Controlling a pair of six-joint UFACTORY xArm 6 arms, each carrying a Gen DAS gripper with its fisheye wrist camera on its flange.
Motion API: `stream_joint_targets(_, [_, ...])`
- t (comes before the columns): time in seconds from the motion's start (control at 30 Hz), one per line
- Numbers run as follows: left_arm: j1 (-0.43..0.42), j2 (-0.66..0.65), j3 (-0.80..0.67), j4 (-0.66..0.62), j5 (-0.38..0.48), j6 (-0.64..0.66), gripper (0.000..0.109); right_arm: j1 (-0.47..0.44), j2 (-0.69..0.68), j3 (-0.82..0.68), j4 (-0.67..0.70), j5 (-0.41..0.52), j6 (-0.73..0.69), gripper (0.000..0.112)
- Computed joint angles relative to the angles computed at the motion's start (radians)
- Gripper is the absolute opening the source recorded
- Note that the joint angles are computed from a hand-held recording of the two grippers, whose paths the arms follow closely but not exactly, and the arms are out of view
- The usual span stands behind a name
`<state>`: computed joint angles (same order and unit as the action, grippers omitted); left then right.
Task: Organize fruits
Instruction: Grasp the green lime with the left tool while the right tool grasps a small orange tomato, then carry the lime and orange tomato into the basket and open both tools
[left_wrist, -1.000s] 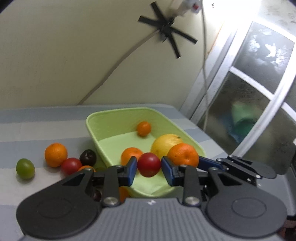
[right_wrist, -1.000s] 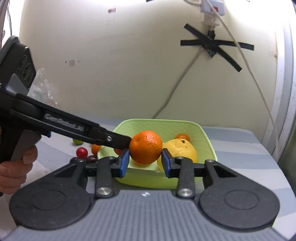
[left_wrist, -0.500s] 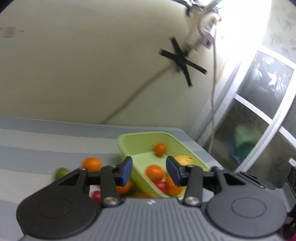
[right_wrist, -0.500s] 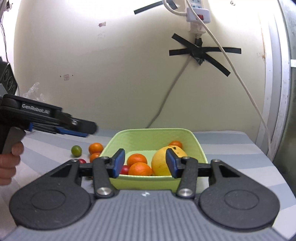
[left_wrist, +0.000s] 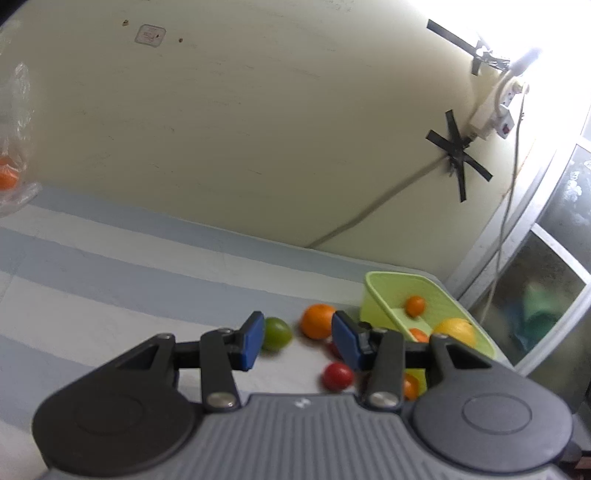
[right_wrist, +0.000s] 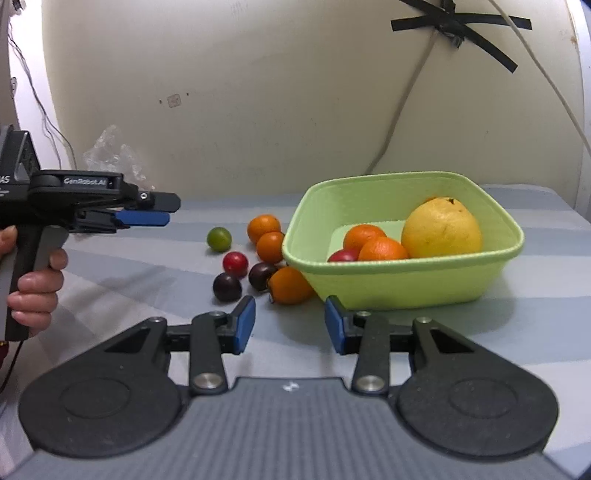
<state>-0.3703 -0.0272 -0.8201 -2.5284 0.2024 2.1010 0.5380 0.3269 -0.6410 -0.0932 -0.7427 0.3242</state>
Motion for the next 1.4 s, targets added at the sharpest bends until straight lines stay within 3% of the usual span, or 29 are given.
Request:
stream_joint_targets(0.1, [0.006, 0.043, -0.04, 0.011, -0.015, 0.0, 0.041, -0.016, 0.008, -0.032, -0.028, 0.026, 0.045, 0.044])
stream_joint_targets(0.2, [0.009, 0.082, -0.072, 0.006, -0.029, 0.024, 0.045, 0.019, 0.014, -0.042, 0.089, 0.036, -0.022, 0.044])
stream_joint_targets(0.4, [-0.018, 0.161, -0.145, 0.021, -0.067, 0.065, 0.05, 0.011, 0.021, -0.071, 0.146, 0.037, -0.038, 0.044])
stream_joint_targets(0.6, [-0.03, 0.229, -0.206, -0.005, -0.107, 0.135, 0.05, 0.005, 0.002, -0.022, 0.065, 0.015, 0.013, 0.044])
stream_joint_targets(0.73, [-0.033, 0.266, -0.242, -0.032, -0.132, 0.184, 0.049, 0.032, 0.027, -0.065, 0.06, 0.061, -0.018, 0.045])
stream_joint_targets(0.83, [-0.035, 0.267, -0.23, 0.01, -0.116, 0.141, 0.046, 0.051, 0.05, -0.103, 0.085, 0.1, -0.052, 0.045])
stream_joint_targets(0.9, [-0.044, 0.259, -0.212, 0.065, -0.094, 0.082, 0.032, 0.047, 0.07, -0.129, 0.086, 0.121, -0.059, 0.045])
stream_joint_targets(1.0, [-0.052, 0.245, -0.203, -0.021, -0.108, 0.179, 0.032, 0.026, 0.081, -0.147, 0.005, 0.144, 0.003, 0.043])
stream_joint_targets(1.03, [-0.054, 0.235, -0.191, -0.032, -0.106, 0.191, 0.032, 0.026, 0.082, -0.143, -0.001, 0.134, 0.004, 0.035])
stream_joint_targets(1.13, [-0.059, 0.178, -0.114, 0.069, -0.056, 0.048, 0.032, 0.042, 0.061, -0.116, 0.038, 0.123, -0.041, 0.035])
stream_joint_targets(1.4, [-0.118, -0.051, 0.125, 0.102, 0.056, -0.001, 0.032, 0.056, -0.013, 0.022, 0.02, 0.03, -0.024, 0.035])
